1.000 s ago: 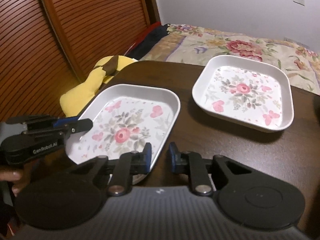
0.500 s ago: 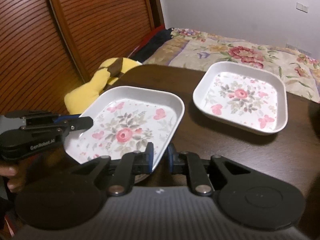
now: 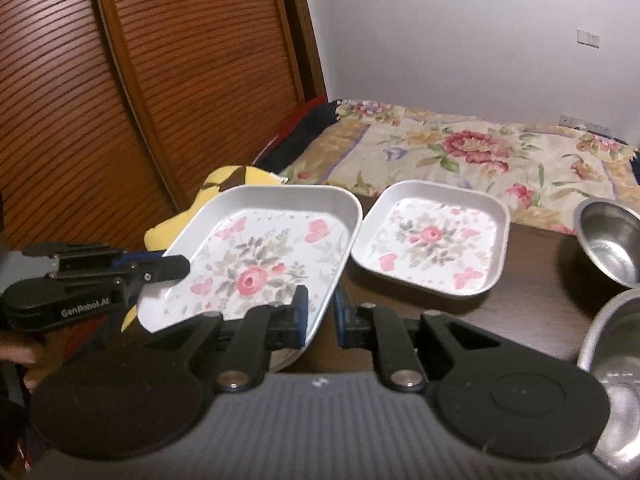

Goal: Organize plates and bowls

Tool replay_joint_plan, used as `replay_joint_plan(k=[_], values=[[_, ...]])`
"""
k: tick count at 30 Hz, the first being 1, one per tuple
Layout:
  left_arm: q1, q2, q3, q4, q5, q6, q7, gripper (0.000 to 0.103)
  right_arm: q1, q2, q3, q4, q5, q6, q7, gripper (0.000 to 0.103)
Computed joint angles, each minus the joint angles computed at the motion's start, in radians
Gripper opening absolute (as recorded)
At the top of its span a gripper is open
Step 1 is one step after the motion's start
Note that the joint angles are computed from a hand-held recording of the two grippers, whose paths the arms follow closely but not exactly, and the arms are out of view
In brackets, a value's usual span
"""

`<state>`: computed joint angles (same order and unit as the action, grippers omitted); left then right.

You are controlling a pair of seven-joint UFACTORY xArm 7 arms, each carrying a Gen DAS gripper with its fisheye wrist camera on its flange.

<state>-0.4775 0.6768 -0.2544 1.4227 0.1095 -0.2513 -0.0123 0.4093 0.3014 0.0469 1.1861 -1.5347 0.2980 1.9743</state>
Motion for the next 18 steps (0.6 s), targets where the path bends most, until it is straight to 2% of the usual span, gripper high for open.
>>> replay_joint_plan(k=[6,10,18], values=[[-0.008,-0.029,-0.018,-0.015,0.015,-0.004,0.003,0.011,-0.014,-0.094,0.016,-0.087,-0.049,0.027,0.041,0.015],[-0.014,-0.037,-0.031,-0.02,0.024,-0.003,0.006,0.011,-0.047,-0.138,0.036,-0.138,-0.114,0.018,0.121,0.015],[-0.053,-0.055,-0.02,-0.041,0.015,-0.002,0.009,0.011,-0.084,-0.217,0.076,-0.228,-0.155,0.041,0.178,0.015]])
